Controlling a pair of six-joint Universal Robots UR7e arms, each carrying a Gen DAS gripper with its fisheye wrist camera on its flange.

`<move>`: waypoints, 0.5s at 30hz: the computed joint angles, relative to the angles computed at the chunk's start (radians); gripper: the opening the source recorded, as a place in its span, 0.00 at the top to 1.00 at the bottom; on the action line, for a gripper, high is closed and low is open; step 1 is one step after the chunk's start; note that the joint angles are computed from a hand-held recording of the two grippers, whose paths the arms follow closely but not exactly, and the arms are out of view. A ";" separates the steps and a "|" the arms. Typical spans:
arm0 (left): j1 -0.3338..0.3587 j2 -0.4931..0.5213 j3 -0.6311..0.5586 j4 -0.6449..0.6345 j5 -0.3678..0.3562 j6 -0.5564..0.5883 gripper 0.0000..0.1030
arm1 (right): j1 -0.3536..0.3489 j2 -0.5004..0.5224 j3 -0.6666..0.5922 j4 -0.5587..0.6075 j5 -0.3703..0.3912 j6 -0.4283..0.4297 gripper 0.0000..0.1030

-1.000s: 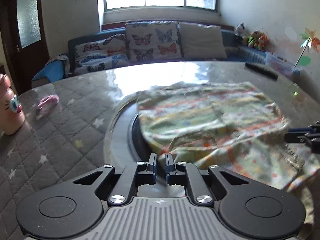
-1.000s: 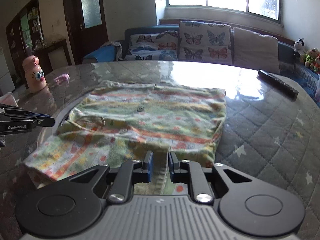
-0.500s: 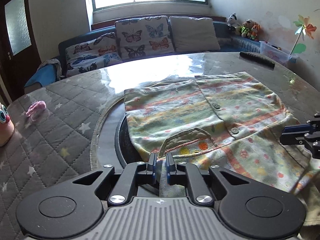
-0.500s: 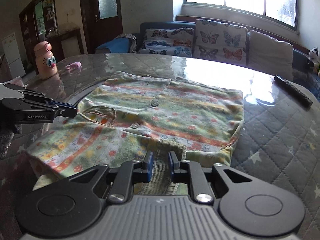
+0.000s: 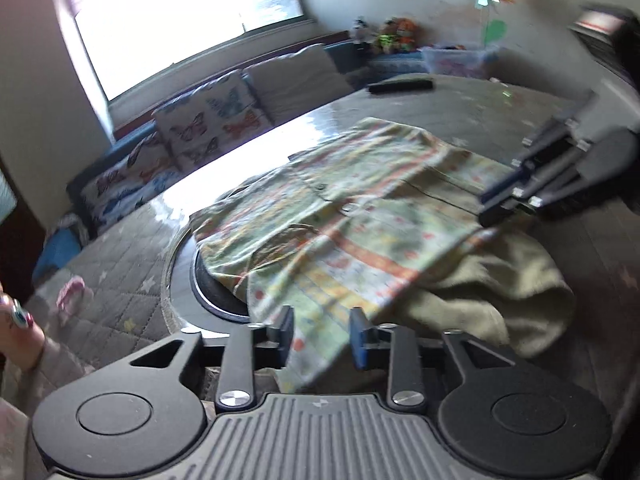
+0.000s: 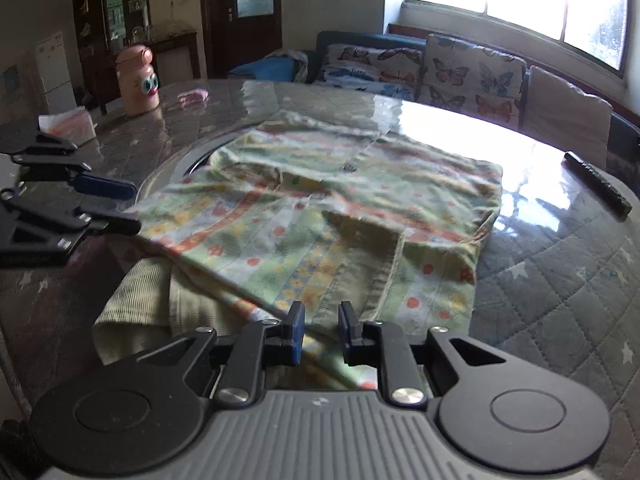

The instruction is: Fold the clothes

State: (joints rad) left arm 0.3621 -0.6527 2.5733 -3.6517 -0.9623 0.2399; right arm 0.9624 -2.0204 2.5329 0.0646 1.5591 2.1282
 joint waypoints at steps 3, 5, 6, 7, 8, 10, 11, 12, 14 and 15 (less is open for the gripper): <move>-0.050 0.042 0.037 -0.059 0.008 0.041 0.56 | 0.025 -0.004 0.006 -0.013 0.017 -0.013 0.83; -0.069 0.063 0.045 -0.085 0.005 0.049 0.56 | 0.066 0.005 -0.007 -0.003 0.018 0.010 0.83; -0.064 0.061 0.042 -0.083 -0.001 0.040 0.56 | 0.088 0.015 -0.015 -0.004 0.022 0.024 0.83; -0.060 0.059 0.038 -0.082 -0.005 0.029 0.55 | 0.112 0.028 -0.022 -0.006 0.027 0.038 0.83; -0.057 0.059 0.034 -0.087 0.005 0.014 0.55 | 0.140 0.054 -0.031 -0.016 0.032 0.052 0.82; -0.046 0.048 0.030 -0.083 0.017 -0.021 0.56 | 0.196 0.113 -0.049 -0.041 0.050 0.077 0.81; -0.041 0.043 0.031 -0.079 0.022 -0.032 0.56 | 0.220 0.146 -0.057 -0.055 0.060 0.086 0.81; -0.036 0.038 0.031 -0.075 0.028 -0.042 0.55 | 0.241 0.178 -0.066 -0.068 0.068 0.095 0.81; -0.031 0.036 0.037 -0.069 0.039 -0.048 0.56 | 0.283 0.251 -0.085 -0.090 0.090 0.103 0.81; -0.030 0.035 0.040 -0.066 0.044 -0.050 0.56 | 0.301 0.287 -0.094 -0.099 0.103 0.103 0.81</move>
